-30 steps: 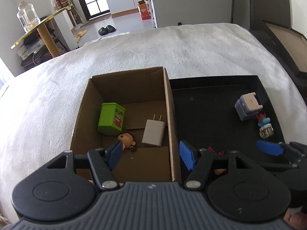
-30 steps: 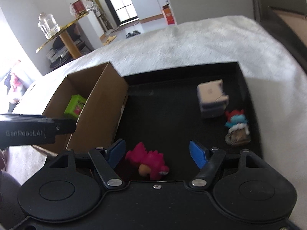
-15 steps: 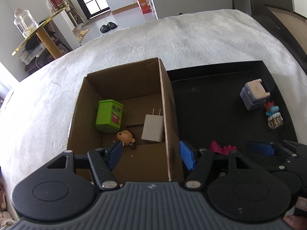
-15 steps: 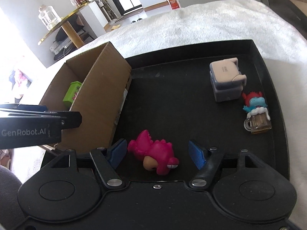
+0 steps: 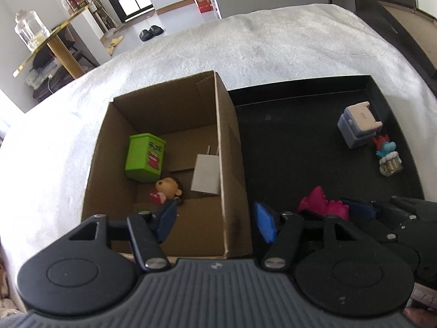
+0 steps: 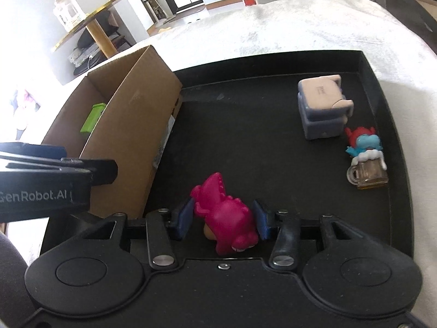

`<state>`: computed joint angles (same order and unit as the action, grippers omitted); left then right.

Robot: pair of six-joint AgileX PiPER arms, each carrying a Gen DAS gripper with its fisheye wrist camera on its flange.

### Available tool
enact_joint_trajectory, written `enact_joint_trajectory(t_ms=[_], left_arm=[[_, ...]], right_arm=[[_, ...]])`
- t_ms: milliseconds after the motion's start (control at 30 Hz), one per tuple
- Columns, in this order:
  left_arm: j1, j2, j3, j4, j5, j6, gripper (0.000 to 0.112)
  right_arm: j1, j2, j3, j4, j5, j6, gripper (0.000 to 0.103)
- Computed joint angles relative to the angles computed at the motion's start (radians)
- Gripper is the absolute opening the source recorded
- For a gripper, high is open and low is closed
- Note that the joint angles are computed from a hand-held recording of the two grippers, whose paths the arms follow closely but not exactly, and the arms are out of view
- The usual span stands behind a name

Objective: Organize rigid objects
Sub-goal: 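Close the right gripper on the pink dinosaur, then lift the pink dinosaur with the right gripper over the box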

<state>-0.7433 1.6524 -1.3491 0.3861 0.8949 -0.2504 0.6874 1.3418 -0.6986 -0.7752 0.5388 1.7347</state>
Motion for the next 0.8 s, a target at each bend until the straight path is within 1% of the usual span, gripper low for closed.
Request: enact_joint_trajectory(t_ms=[67, 167, 267, 333, 400, 433, 467, 567, 700, 800], left_arm=[[0.003, -0.006, 0.004, -0.019, -0.006, 0.005, 0.047], [0.008, -0.012, 0.006, -0.041, -0.006, 0.019, 0.033], [0.021, -0.019, 0.008, -0.073, -0.01, 0.04, 0.029], [0.032, -0.026, 0.012, -0.098, -0.016, 0.057, 0.028], [0.037, -0.033, 0.018, -0.109, -0.022, 0.066, 0.022], [0.041, -0.036, 0.022, -0.118, -0.028, 0.074, 0.014], [0.046, -0.038, 0.025, -0.129, -0.032, 0.086, 0.008], [0.055, -0.041, 0.03, -0.153, -0.04, 0.104, 0.008], [0.083, -0.046, 0.035, -0.201, -0.051, 0.144, 0.008], [0.105, -0.045, 0.026, -0.245, -0.046, 0.174, 0.008]], right_arm=[[0.004, 0.01, -0.007, 0.007, 0.016, -0.006, 0.047], [0.012, 0.021, -0.018, 0.022, 0.042, -0.02, 0.047], [0.018, 0.028, -0.034, 0.045, 0.066, -0.053, 0.048], [0.024, 0.052, -0.06, 0.08, 0.101, -0.097, 0.049], [0.039, 0.06, -0.066, 0.071, 0.119, -0.101, 0.049], [0.042, 0.059, -0.069, 0.075, 0.127, -0.109, 0.044], [0.042, 0.056, -0.067, 0.076, 0.126, -0.111, 0.04], [0.034, 0.043, -0.057, 0.08, 0.116, -0.108, 0.04], [0.046, 0.038, -0.064, 0.075, 0.153, -0.103, 0.04], [0.05, 0.033, -0.078, 0.076, 0.181, -0.111, 0.04]])
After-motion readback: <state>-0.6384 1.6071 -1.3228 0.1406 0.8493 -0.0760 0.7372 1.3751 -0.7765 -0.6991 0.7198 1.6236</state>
